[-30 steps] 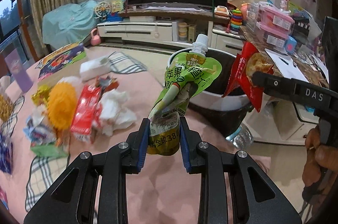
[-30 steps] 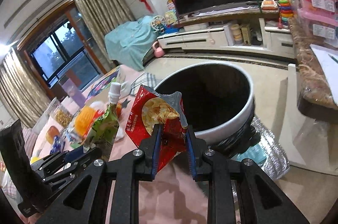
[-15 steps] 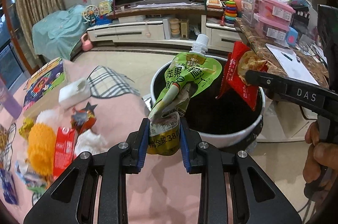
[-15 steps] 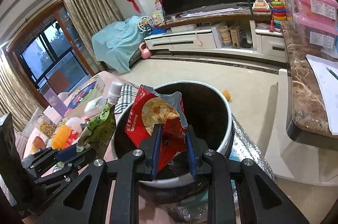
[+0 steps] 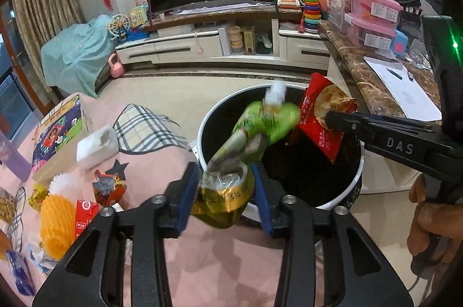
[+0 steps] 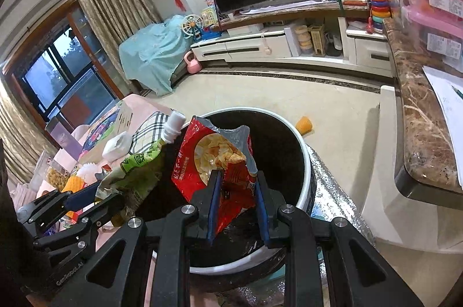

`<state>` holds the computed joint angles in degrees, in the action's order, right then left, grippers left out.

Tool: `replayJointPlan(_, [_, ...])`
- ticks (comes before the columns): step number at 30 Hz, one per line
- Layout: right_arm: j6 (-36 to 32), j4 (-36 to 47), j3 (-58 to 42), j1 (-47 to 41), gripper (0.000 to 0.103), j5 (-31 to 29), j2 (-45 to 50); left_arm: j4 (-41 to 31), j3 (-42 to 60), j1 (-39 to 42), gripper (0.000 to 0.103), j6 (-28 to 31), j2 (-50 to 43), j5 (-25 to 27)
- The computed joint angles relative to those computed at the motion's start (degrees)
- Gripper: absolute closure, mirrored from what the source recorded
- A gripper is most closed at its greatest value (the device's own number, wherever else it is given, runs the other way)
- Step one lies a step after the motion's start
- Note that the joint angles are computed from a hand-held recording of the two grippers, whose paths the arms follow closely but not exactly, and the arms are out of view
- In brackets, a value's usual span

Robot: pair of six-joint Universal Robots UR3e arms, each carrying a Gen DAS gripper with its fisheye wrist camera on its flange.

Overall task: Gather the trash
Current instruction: 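Carry pouch and chip bag over the bin and open both tools to drop them, then move both tools back to the table toward the crumpled wrappers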

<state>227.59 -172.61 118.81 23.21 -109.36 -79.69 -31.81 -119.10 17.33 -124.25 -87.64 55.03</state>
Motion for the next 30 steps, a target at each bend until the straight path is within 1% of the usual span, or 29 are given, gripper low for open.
replayJointPlan(1, [0.05, 0.19, -0.15, -0.26, 0.076, 0.31, 0.02, 0.08, -0.20, 0.20, 0.055, -0.02, 0.20, -0.30])
replayJointPlan(3, [0.70, 0.39, 0.08, -0.66, 0.070, 0.77, -0.22, 0.57, -0.83, 0.79, 0.048, -0.16, 0.72, -0.78])
replayJointPlan(4, [0.74, 0.26, 0.15, -0.83, 0.058, 0.94, -0.21, 0.27, -0.94, 1.21, 0.047, -0.03, 0.92, -1.13])
replayJointPlan(5, [0.80, 0.16, 0.18, -0.79, 0.050, 0.98, -0.19, -0.46, -1.04, 1.80, 0.046, 0.22, 1.22, -1.68])
replayJointPlan(7, [1.00, -0.28, 0.23, -0.40, 0.047, 0.75, -0.03, -1.86, -1.17, 3.03, 0.042, 0.43, 1.72, -2.46])
replayJointPlan(9, [1.35, 0.29, -0.33, 0.27, 0.046, 0.28, 0.21, -4.15, -1.17, 4.64, 0.038, 1.09, 2.38, -3.63])
replayJointPlan(11, [1.90, 0.46, -0.72, 1.02, 0.038, -0.28, 0.44, -6.45, -1.47, 6.76, 0.033, 1.72, 3.26, -5.28])
replayJointPlan(12, [2.27, 0.58, -1.04, 1.66, 0.037, -0.93, 0.62, -8.54, -1.22, 7.99, 0.028, 2.30, 3.52, -6.52])
replayJointPlan(14, [2.73, 0.78, -1.54, 2.65, 0.031, -2.17, 0.86, -12.15, -0.73, 9.86, 0.026, 3.20, 4.01, -8.48])
replayJointPlan(16, [3.53, 1.35, -2.21, 3.68, 0.030, -3.78, 1.09, -14.77, -0.21, 11.19, 0.026, 3.70, 4.50, -9.77])
replayJointPlan(18, [4.64, 1.52, -2.33, 4.63, 0.030, -5.15, 1.04, -14.81, -0.86, 12.18, 0.026, 4.01, 5.46, -10.34])
replayJointPlan(25, [6.38, 2.24, -3.91, 7.20, 0.030, -6.55, 1.28, -21.03, -3.68, 18.97, 0.026, 9.80, 9.11, -12.17])
replayJointPlan(30, [7.51, 2.67, -7.62, 10.88, 0.023, -8.09, 4.03, -25.34, -5.94, 25.82, 0.026, 15.05, 10.36, -12.01])
